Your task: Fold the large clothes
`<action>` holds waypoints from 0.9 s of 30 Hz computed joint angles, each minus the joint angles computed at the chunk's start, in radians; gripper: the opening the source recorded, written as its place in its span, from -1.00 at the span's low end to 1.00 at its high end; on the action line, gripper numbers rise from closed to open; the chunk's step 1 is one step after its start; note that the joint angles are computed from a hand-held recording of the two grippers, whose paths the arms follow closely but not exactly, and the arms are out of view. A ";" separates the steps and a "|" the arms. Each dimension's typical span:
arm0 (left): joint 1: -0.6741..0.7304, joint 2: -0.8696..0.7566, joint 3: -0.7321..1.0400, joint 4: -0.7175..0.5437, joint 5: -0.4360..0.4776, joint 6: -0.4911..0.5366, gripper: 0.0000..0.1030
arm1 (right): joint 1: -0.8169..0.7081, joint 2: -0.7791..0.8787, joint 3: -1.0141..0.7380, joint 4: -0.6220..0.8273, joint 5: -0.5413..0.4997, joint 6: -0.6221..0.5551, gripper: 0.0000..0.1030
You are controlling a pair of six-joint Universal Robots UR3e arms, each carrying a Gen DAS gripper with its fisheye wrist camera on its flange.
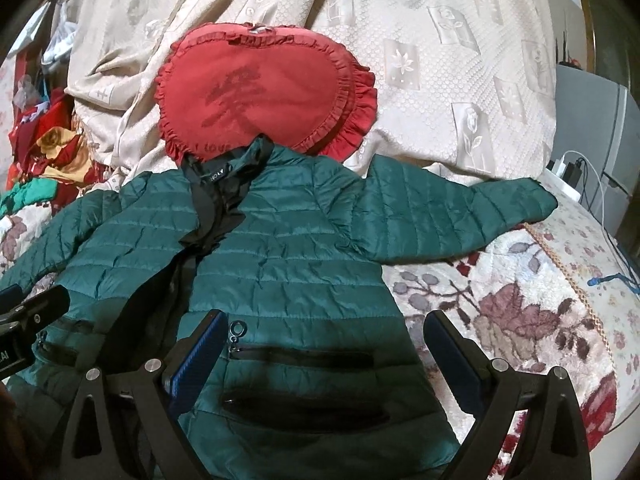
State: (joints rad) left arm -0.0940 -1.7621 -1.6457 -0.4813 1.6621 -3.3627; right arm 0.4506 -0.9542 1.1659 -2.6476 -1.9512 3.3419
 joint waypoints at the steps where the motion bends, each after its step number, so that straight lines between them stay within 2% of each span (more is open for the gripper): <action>1: 0.001 0.002 -0.003 0.002 -0.003 -0.002 0.99 | 0.000 0.002 -0.005 0.006 -0.001 -0.002 0.89; 7: 0.004 0.002 -0.003 0.001 -0.009 -0.002 0.99 | 0.007 0.021 -0.042 0.047 -0.010 -0.010 0.89; 27: 0.007 0.005 -0.007 0.003 -0.011 0.001 0.99 | 0.004 0.024 -0.042 0.043 -0.004 -0.005 0.89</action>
State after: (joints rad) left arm -0.0868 -1.7572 -1.6522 -0.4788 1.6506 -3.3612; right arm 0.4545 -0.9299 1.1241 -2.6047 -1.9556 3.3368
